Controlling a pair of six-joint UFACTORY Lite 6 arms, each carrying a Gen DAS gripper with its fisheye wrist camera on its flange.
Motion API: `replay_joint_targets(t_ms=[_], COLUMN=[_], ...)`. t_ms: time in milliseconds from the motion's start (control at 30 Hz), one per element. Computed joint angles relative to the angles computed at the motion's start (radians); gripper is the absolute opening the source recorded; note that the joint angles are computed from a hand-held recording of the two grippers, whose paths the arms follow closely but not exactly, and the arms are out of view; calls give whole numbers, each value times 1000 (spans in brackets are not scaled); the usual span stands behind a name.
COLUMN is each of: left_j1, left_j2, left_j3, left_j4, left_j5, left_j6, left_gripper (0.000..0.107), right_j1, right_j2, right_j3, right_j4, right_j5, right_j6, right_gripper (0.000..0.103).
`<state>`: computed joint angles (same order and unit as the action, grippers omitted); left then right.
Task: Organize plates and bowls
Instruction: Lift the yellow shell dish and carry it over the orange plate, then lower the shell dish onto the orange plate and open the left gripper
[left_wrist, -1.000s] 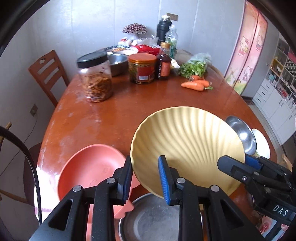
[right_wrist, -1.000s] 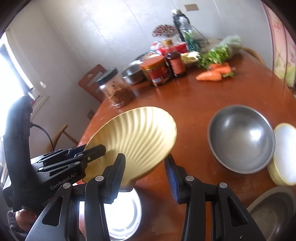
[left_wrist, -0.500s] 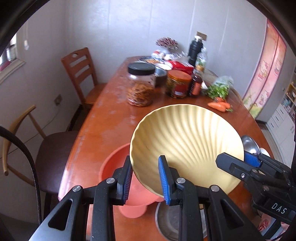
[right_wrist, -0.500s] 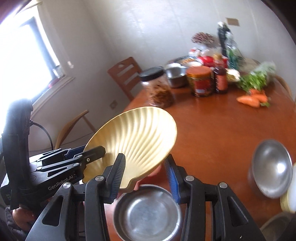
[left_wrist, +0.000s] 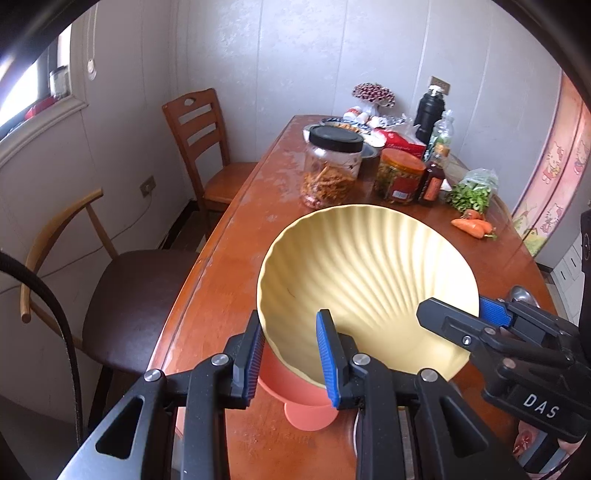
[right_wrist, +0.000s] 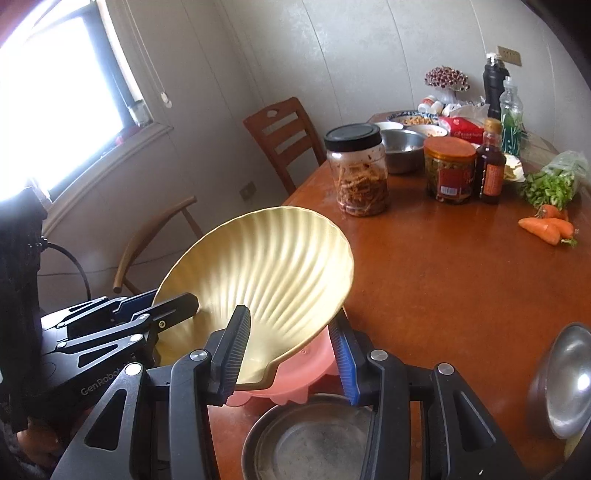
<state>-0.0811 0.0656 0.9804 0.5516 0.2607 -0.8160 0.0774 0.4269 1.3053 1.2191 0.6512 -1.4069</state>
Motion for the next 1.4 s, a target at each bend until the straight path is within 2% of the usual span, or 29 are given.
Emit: replay_joint_targets(t_ms=[433, 600, 733, 867, 1000, 1400], left_j1=[12, -26, -33, -27, -14, -34], left_j2=[124, 146, 166, 170, 177, 195], left_j3=[-62, -78, -70, -69, -63, -52], left_j4=[315, 585, 567, 566, 437, 461], left_j5=[-89, -52, -41, -41, -53, -53], left_j6=[-397, -703, -693, -698, -566, -597], left_gripper=[28, 28, 28, 28, 28, 28], right_j1=[80, 112, 137, 149, 152, 159], right_j2=[229, 282, 307, 343, 355, 336], right_j3=[171, 213, 229, 265, 271, 233], right_j4=[-138, -199, -238, -271, -271, -239], right_j5=[-90, -144, -192, -195, -202, -263], right_j6=[99, 137, 169, 200, 203, 156], right_gripper=[45, 45, 46, 45, 46, 46])
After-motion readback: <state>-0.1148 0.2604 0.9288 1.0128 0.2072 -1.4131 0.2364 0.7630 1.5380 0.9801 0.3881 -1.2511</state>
